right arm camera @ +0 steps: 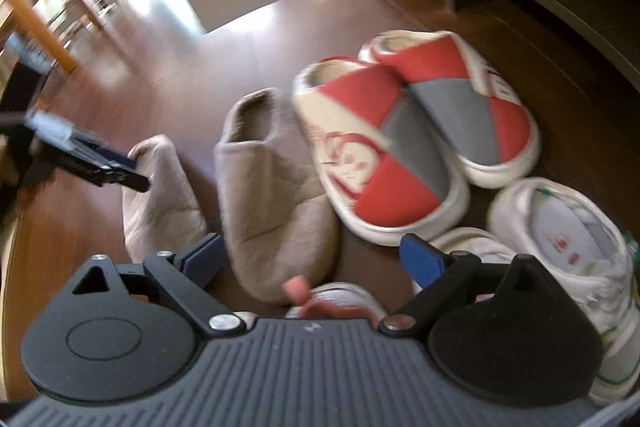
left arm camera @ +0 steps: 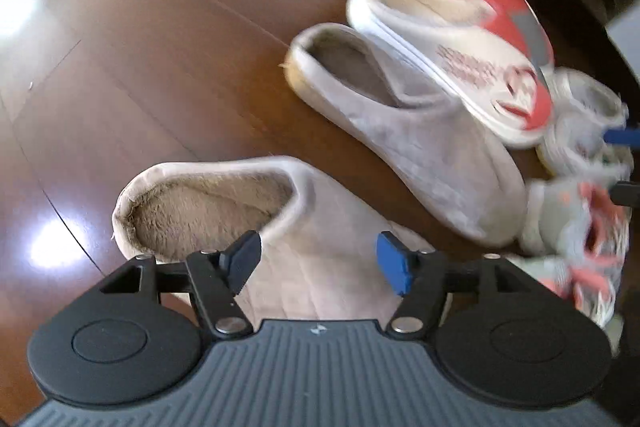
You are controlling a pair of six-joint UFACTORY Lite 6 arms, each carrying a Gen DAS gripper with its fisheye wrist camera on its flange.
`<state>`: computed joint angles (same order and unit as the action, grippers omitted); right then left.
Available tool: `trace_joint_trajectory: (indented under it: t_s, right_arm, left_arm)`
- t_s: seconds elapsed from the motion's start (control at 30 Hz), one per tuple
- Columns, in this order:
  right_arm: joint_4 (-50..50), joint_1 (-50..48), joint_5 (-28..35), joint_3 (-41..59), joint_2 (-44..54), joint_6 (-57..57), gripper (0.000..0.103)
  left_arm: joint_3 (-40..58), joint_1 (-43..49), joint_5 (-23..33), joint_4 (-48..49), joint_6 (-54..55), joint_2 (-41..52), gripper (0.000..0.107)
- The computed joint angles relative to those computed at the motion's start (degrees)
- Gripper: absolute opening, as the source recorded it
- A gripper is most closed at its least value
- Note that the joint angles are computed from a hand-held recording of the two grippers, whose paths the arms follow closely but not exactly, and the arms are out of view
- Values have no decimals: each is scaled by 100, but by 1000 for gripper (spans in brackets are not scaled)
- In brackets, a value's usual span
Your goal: Organize scattered shoes
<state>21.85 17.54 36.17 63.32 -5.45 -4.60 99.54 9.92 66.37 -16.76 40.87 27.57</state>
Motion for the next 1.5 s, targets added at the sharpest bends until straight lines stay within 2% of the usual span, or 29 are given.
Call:
trace_joint_trajectory:
  t_s: [0.1,0.23,0.37,0.43,0.47,0.53,0.57,0.6,0.67,0.73,0.83,1.0,1.13,1.17,1.2,1.23,1.3,1.33,1.43,1.5]
  right_arm:
    - [345,355,-75,186,278,-332,93]
    - [438,1094,-423,843,1202,-768,91]
    - [476,1724,-683,2342,2751,-1036,91]
    - [332,1904,-669,2984,3319,-928,86]
    - [225,1992,-648,3347,3635,-844,79]
    - [-294,2195,-472,4171,4328,-398,54]
    - [-688,2308,-373,4600,4704,-38,25]
    - [-1222,2427,-293,4906,5002,473,19]
    - [-1570,2512,-377,4824,4980,885,14]
    - [-1701,2536,-595,4316,4557,1248,13]
    - [-1875,2389,-570,3599,3928,2111,13]
    - [-1818,2107,-690,2601,3135,2959,13]
    - [-2970,2366,-660,2573,3107,4276,14]
    - [-3510,2514,-537,2627,3133,4576,18]
    - [-4011,2645,-472,2534,3058,4831,29]
    - [-4526,2801,-460,2390,2928,5103,34]
    - [-5593,3166,-370,2177,2701,5604,64]
    - [-5912,3332,-353,2045,2570,5691,67]
    - [-6009,3880,-272,1886,2426,5101,63]
    - [-5627,3948,39,2284,2901,4400,44]
  left_arm:
    - [-831,684,135,-471,77,-913,66]
    - [-2503,1949,214,-983,-99,-2725,66]
    - [-3849,3573,689,-1516,528,-4424,71]
    - [-4419,4553,1041,-1692,1057,-5176,72]
    - [-4522,4815,1169,-1684,1225,-5310,72]
    - [-4547,5036,1244,-1426,1409,-5355,72]
    - [-4515,5034,1218,-1380,1385,-5340,72]
    - [-4451,5095,1252,-1406,1411,-5277,72]
    - [-4321,5372,1463,-1598,1619,-5132,72]
    - [-4293,5525,1544,-1633,1806,-5107,72]
    - [-4470,5572,1409,-1553,1976,-5194,72]
    - [-4521,5653,1524,-1598,2084,-5178,72]
    - [-4575,5647,1538,-1650,2218,-5247,72]
    - [-4578,5676,1566,-1636,2247,-5251,72]
    - [-4593,5703,1580,-1609,2277,-5256,72]
    - [-4611,5710,1578,-1585,2289,-5260,72]
    - [-4645,5674,1566,-1549,2257,-5279,72]
    - [-4660,5649,1573,-1540,2227,-5288,72]
    - [-4727,5517,1559,-1540,2137,-5329,72]
    - [-4784,5431,1553,-1538,2117,-5407,72]
